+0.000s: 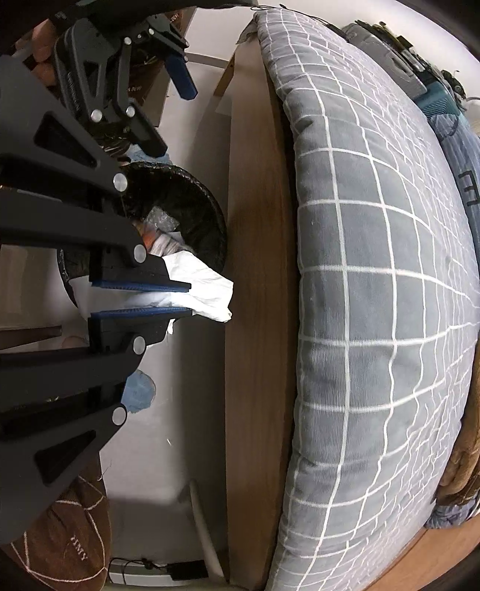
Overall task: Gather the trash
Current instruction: 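Open the left tool to drop the box while the right tool drops the tissue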
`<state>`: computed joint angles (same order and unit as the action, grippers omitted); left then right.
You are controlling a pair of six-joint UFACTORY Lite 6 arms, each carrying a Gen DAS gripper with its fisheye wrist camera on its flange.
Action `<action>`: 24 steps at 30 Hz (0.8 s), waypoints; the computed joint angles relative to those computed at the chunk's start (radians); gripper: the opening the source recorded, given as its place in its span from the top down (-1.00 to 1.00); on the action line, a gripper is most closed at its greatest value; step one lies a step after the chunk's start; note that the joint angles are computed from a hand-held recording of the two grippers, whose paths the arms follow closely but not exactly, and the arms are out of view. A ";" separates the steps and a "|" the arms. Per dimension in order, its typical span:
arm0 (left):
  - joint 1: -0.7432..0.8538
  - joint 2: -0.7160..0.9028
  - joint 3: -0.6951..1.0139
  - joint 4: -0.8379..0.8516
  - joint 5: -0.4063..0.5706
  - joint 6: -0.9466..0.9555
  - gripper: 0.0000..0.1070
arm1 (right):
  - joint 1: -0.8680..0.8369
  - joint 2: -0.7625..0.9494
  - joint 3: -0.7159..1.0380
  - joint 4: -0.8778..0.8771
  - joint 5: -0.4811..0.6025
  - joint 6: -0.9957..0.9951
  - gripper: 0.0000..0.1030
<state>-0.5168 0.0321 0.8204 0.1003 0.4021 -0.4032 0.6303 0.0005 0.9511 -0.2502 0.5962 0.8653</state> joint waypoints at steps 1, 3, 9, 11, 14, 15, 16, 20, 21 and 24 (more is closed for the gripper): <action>0.020 -0.015 -0.009 -0.013 0.005 0.026 -0.82 | 0.007 0.019 0.011 0.004 -0.007 -0.002 0.85; 0.074 -0.041 -0.028 -0.065 0.008 0.111 -0.82 | 0.014 0.052 0.032 0.015 -0.019 -0.020 0.85; 0.106 -0.073 -0.047 -0.050 0.020 0.087 -0.82 | 0.054 0.185 0.132 0.056 -0.045 -0.056 0.85; 0.130 -0.080 -0.053 -0.060 0.018 0.112 -0.82 | 0.063 0.230 0.172 0.074 -0.049 -0.074 0.85; 0.169 -0.090 -0.060 -0.062 0.019 0.137 -0.82 | 0.071 0.274 0.203 0.094 -0.059 -0.091 0.85; 0.184 -0.091 -0.063 -0.075 0.018 0.156 -0.82 | 0.074 0.285 0.207 0.107 -0.065 -0.102 0.85; 0.196 -0.089 -0.062 -0.087 0.018 0.172 -0.82 | 0.078 0.299 0.216 0.117 -0.069 -0.110 0.85; 0.220 -0.073 -0.060 -0.100 0.005 0.192 -0.82 | 0.092 0.352 0.246 0.117 -0.071 -0.121 0.80; 0.222 -0.076 -0.059 -0.103 0.008 0.196 -0.82 | 0.095 0.362 0.255 0.109 -0.066 -0.119 0.79; 0.227 -0.070 -0.051 -0.119 0.010 0.214 -0.82 | 0.103 0.377 0.267 0.088 -0.058 -0.105 0.51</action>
<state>-0.2896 -0.0375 0.7695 -0.0188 0.4117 -0.1892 0.7334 0.3771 1.2179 -0.1621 0.5378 0.7602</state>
